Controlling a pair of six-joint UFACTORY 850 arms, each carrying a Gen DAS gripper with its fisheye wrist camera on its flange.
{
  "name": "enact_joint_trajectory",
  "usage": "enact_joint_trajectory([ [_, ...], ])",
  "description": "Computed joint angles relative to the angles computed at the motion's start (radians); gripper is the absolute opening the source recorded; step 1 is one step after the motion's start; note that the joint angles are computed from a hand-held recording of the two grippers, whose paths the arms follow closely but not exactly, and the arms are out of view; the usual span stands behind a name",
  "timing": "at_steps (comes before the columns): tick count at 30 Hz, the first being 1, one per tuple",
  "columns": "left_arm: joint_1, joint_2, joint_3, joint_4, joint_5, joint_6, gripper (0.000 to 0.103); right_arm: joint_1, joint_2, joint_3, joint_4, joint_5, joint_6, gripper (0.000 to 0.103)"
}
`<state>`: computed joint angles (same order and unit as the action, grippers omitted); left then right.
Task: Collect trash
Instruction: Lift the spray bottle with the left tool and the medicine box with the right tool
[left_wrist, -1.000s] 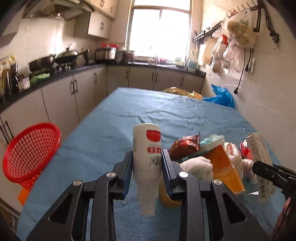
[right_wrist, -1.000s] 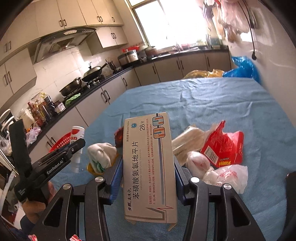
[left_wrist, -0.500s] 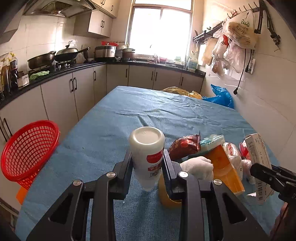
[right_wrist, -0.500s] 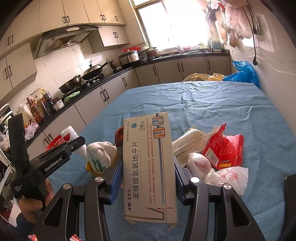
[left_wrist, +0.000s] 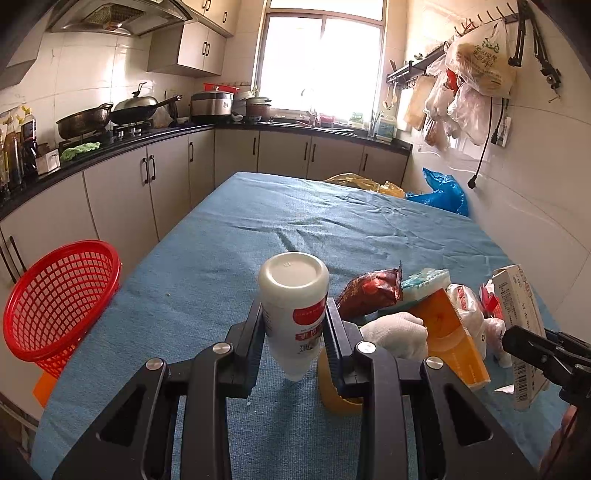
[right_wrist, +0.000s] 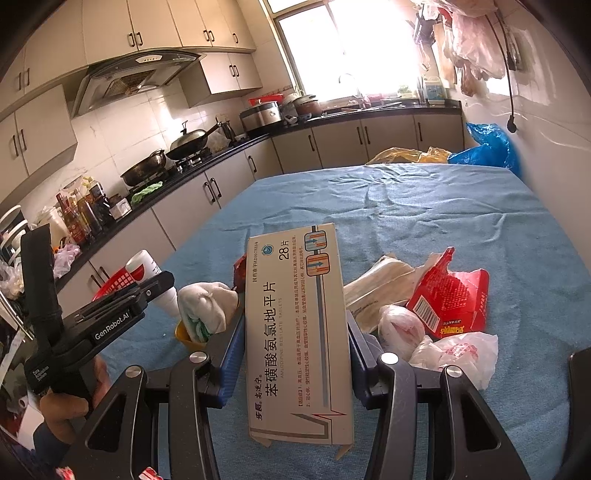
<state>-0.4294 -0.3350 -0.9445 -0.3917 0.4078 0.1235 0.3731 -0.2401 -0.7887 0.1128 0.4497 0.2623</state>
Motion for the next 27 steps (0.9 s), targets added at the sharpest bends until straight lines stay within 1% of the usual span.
enact_joint_trajectory([
  [9,-0.002,0.005,0.006,-0.01,0.008,0.012,0.029,0.002,-0.004,-0.003,0.024,-0.004,-0.022,0.053],
  [14,-0.002,0.005,0.004,-0.019,0.005,0.022,0.029,0.004,-0.012,-0.012,0.069,-0.012,-0.061,0.053],
  [19,-0.008,0.011,0.008,-0.068,0.008,0.071,0.029,0.005,-0.011,-0.015,0.11,-0.023,-0.081,0.053],
  [22,-0.006,0.021,0.015,-0.073,-0.004,0.076,0.029,0.006,-0.003,-0.011,0.113,-0.028,-0.068,0.053],
  [27,-0.006,0.04,0.034,-0.117,0.0,0.134,0.029,0.016,0.012,-0.012,0.124,-0.042,-0.068,0.053],
])
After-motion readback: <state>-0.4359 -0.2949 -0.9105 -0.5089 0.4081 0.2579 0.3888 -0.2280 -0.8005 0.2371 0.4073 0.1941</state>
